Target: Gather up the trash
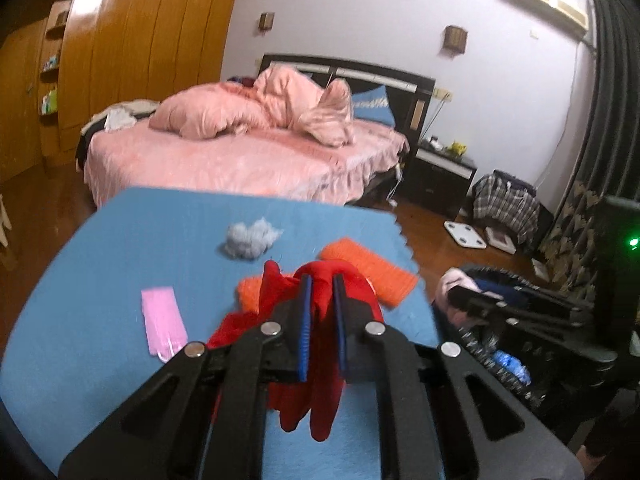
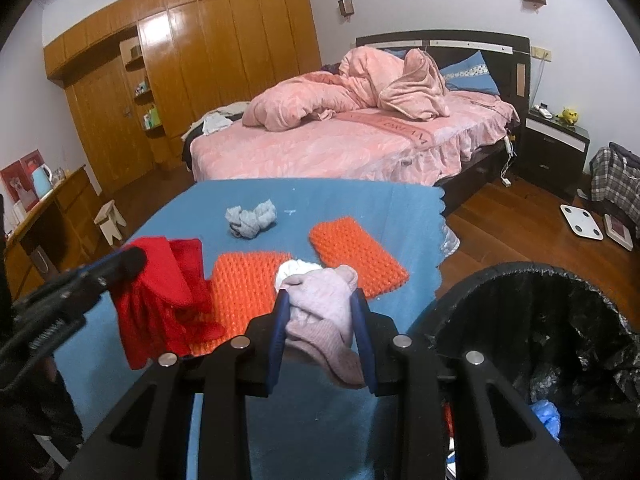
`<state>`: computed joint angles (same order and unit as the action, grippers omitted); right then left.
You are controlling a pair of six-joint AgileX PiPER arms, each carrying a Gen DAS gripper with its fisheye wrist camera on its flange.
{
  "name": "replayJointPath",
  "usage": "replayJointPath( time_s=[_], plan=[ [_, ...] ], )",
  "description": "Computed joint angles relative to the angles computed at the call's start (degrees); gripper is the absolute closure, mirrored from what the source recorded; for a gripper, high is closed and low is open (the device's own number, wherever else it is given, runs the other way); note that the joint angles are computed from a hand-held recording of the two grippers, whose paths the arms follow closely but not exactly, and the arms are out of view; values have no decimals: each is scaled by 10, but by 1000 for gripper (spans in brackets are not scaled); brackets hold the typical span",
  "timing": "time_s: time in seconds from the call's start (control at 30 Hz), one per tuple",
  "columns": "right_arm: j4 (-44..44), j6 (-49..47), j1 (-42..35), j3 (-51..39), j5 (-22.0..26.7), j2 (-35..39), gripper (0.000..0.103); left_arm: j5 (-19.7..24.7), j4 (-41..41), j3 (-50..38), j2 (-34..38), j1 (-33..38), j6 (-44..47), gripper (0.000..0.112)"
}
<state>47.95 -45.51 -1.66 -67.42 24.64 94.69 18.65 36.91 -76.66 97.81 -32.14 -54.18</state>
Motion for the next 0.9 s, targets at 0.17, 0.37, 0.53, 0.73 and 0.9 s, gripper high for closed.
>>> replayJointPath(
  time_s=[0.17,0.37,0.53,0.73,0.9],
  plan=[
    [29,-26,-27,4,18,-25,72,9,31,-12,-17,-25,-31,103],
    [45,-54,-83,28,44,-72,72,12,3,-45,-8,-65,3,103],
    [35,-55,-146,43,64,-101,72,6,-72,-95,32,-96,79,103],
    [25,-64,-229,55,70,-114,72,9,-245,-202,110,-116,253,103],
    [18,-65,-285,51,64,-105,72,33,-369,-299,178,-131,377,103]
  ],
)
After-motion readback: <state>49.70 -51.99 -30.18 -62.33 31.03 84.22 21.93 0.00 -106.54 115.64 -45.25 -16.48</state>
